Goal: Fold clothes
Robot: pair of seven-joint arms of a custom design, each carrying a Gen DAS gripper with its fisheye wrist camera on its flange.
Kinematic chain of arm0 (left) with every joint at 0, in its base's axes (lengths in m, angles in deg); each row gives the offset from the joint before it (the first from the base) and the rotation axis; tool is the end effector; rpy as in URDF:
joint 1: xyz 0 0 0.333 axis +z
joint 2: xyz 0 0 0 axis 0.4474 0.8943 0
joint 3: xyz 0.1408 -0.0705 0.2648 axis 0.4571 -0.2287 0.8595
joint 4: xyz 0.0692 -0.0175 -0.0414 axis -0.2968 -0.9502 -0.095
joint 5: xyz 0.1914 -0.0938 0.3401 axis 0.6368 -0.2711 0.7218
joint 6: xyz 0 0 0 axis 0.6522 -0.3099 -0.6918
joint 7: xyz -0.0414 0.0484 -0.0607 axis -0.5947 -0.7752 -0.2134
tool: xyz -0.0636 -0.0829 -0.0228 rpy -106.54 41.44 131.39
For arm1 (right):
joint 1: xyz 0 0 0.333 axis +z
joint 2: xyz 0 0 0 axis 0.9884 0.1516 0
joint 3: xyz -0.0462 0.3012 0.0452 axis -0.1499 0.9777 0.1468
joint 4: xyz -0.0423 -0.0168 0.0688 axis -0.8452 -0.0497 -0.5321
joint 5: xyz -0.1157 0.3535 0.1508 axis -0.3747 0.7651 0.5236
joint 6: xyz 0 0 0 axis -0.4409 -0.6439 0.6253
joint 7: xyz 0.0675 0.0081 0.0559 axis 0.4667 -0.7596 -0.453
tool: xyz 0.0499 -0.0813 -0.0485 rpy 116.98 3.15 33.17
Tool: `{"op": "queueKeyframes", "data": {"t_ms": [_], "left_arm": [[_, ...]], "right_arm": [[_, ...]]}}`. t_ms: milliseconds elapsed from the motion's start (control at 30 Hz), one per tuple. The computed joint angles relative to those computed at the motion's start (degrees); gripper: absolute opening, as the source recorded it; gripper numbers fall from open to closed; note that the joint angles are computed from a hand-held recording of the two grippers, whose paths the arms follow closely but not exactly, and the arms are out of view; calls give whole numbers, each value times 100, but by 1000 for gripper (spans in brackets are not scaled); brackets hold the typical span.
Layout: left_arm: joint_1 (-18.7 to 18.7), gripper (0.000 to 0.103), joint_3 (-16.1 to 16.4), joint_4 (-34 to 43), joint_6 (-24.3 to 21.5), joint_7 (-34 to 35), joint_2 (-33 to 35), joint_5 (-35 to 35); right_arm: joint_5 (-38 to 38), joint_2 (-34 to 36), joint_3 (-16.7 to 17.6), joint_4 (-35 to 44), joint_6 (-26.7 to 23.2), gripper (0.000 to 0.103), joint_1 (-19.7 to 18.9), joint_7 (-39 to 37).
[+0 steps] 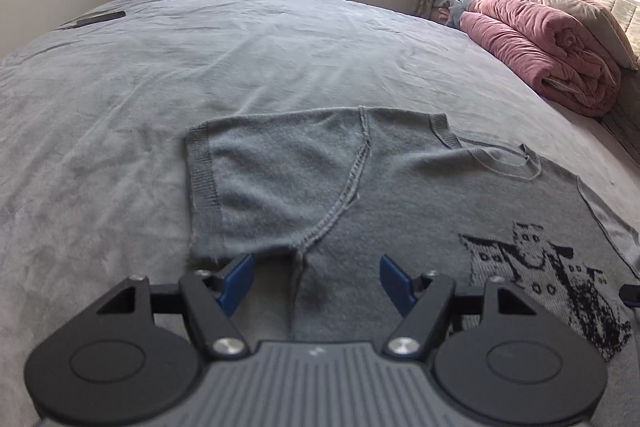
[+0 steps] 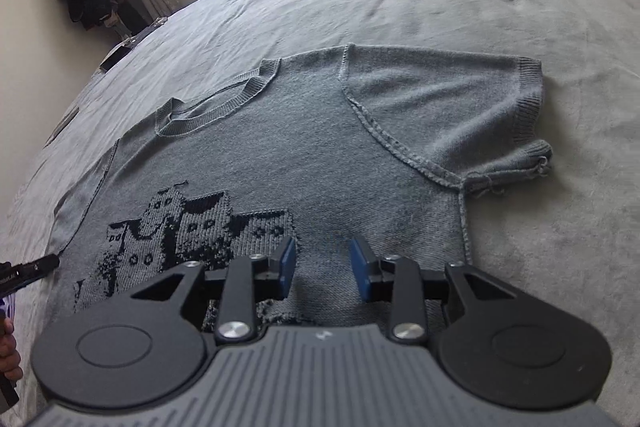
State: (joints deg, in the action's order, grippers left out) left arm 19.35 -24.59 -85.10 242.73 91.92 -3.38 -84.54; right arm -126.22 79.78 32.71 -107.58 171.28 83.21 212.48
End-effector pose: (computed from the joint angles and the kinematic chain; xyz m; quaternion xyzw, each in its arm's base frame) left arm 0.6819 -0.2293 0.4028 -0.5728 0.7162 -0.3614 0.1683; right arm 0.5341 0.0741 0.3994 -0.4516 0.8082 -0.1834 0.3305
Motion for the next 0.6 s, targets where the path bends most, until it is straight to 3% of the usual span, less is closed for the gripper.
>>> {"op": "queueKeyframes", "data": {"t_ms": [67, 167, 267, 333, 400, 500, 567, 600], "left_arm": [[224, 71, -295, -484, 89, 152, -288, -216], [494, 71, -662, -1144, 219, 432, -694, -604], [432, 71, -632, -1706, 446, 516, -1048, -707], [408, 71, -622, -2059, 575, 596, -1287, -747], [182, 71, -383, -2423, 698, 483, -1558, -580], [-342, 71, 231, -2972, 928, 20, -1933, 79], [-186, 71, 82, -3315, 1130, 121, -2133, 62], [26, 71, -150, -3451, 1216, 317, -2214, -108]], "right_arm": [[-308, -227, 31, -260, 98, 35, -154, 451], [-655, -551, 338, -696, 405, 35, -625, 1117], [-319, -884, 459, -1168, 612, 35, -676, 1060], [-276, -1147, 789, -1407, 592, 35, -867, 1134], [-135, -1325, 973, -1550, 433, 35, -843, 1064], [-188, -1613, 1586, -1706, 213, 35, -1159, 1091], [-218, -1819, 1935, -1804, 31, 35, -1291, 1025], [-218, -1924, 2091, -1856, -58, 35, -1330, 978]]}}
